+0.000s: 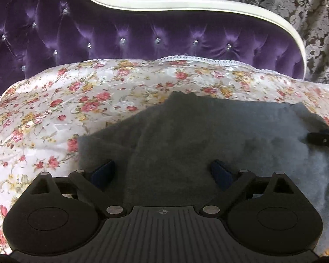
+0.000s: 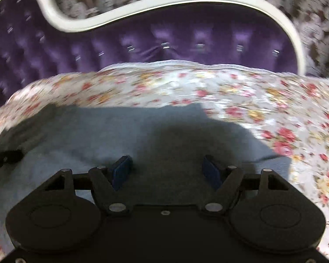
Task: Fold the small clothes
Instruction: 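Carry the held hem over and lay it onto the collar with both grippers, then open both grippers and press the folded sweater flat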
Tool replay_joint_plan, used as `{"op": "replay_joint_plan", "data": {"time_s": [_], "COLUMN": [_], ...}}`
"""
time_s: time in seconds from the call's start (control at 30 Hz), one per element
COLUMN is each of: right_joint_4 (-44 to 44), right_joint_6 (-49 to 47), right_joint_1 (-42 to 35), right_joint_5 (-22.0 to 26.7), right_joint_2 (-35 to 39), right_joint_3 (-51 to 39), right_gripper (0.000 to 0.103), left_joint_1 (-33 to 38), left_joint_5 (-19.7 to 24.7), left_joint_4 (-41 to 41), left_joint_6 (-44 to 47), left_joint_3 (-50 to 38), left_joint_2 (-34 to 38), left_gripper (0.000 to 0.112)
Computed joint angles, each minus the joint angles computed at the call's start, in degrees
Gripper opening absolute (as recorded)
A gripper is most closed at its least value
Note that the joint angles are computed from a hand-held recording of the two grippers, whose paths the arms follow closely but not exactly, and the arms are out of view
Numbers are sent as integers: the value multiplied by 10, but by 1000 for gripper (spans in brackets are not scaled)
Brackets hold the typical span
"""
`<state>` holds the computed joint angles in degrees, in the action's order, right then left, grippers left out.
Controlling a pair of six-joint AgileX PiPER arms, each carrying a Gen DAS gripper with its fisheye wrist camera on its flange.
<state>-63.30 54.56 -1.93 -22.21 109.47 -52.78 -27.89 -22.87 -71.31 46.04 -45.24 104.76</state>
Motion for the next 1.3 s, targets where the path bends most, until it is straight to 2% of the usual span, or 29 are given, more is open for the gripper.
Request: {"op": "replay_joint_plan", "data": {"time_s": [0.1,0.27,0.33,0.43,0.5,0.57,0.67,0.77,0.83,0.9,1.0,1.13,1.2,1.3], "right_joint_4": [34,104,136,257,308,298,297,247,251,252,327,340,342,339], "right_joint_6": [-39,-175,-231,-386,-446,-424,-379,-313,-309,-306,-365,-377,-382,-383], "right_joint_1": [-2,5,17,48,42,28,23,3,10,21,65,82,84,84], "right_joint_5": [-17,-85,-90,-84,-130,-133,-121,-150,-157,-160,-155,-138,-136,-135], "right_joint_2": [-33,-117,-135,-137,-129,-135,-168,-214,-238,-250,-255,-248,-247,-245], "right_joint_3": [39,160,199,252,286,293,307,356,392,419,450,450,449,448], "right_gripper": [75,77,77,78,82,84,84,86,92,93,93,99,101,102], "left_joint_1": [-18,-103,-134,-167,-183,-177,-158,-157,-158,-158,-150,-166,-173,-173], "left_joint_5": [-11,-67,-80,-98,-122,-114,-91,-84,-82,-79,-59,-65,-71,-83], "left_joint_4": [-62,-69,-89,-115,-83,-68,-76,-101,-106,-117,-153,-163,-210,-265], "left_joint_6": [54,38,54,66,15,-9,11,33,35,49,83,74,136,211], "left_joint_3": [7,53,61,72,91,98,89,83,83,80,74,61,22,-52], "left_joint_2": [-26,-69,-65,-45,-39,-42,-43,-47,-46,-48,-65,-102,-99,-59], "left_gripper": [95,96,96,96,97,99,103,103,103,103,101,101,101,101]}}
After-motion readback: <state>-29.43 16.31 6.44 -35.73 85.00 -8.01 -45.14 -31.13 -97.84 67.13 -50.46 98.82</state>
